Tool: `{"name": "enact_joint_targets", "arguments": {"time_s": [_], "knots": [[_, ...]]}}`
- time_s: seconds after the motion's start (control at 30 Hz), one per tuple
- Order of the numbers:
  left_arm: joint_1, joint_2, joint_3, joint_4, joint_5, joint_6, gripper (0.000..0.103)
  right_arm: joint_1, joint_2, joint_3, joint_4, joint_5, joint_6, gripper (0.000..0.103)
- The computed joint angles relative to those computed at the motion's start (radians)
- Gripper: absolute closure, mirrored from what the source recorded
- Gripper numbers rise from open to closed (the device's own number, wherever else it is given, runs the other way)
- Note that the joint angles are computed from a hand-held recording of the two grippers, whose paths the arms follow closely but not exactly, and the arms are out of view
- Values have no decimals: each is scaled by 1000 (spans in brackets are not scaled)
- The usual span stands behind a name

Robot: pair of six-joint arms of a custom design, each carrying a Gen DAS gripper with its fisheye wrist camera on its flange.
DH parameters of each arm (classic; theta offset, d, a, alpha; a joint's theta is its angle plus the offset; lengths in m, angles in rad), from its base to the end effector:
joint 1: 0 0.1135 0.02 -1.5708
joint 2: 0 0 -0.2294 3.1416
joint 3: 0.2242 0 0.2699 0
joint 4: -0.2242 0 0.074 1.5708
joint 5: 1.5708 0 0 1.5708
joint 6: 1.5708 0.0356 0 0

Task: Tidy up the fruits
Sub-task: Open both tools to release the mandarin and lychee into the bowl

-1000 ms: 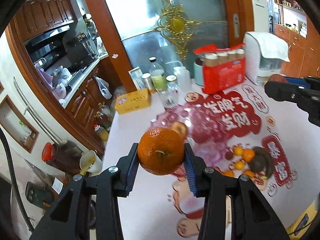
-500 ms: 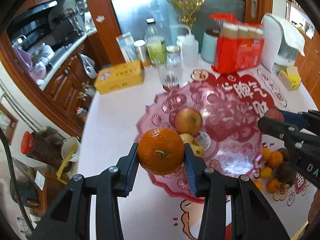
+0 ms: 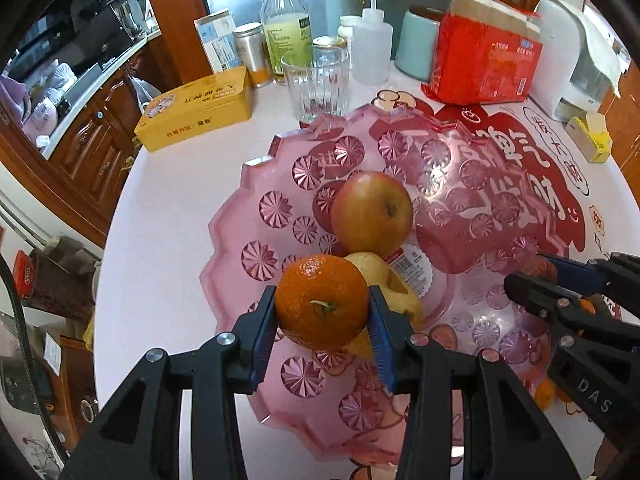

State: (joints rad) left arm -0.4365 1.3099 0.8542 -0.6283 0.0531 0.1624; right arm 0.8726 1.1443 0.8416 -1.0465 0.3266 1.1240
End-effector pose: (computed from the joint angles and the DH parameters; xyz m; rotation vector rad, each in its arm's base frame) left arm 0.2482 -0.1179 0.1764 0.8021 2.5383 -0.1603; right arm 0.1488 0.1595 0.1961 0.3946 2.7207 0.0117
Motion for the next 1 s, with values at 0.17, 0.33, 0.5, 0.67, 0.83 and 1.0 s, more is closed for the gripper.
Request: {"name": "enact_joint_targets", "arguments": {"time_s": [0.17, 0.33, 0.5, 0.67, 0.83, 1.0], "knots": [[6, 3, -5, 10, 7, 12, 47, 1, 35, 0, 37, -10, -16, 73], [29, -47, -26, -5, 16, 28, 31, 27, 33, 13, 44, 14, -20, 62], [60, -120, -36, -45, 22, 20, 22, 79, 35, 59, -12, 74, 9, 55], [84, -227, -40, -108, 41, 26, 18, 126, 18, 89, -66, 98, 57, 55], [112, -321, -31, -192, 67, 23, 11, 202, 18, 136, -147, 134, 150, 55], [168, -378, -2, -291, 119, 18, 11, 295, 27, 202, -249, 180, 269, 55]]}}
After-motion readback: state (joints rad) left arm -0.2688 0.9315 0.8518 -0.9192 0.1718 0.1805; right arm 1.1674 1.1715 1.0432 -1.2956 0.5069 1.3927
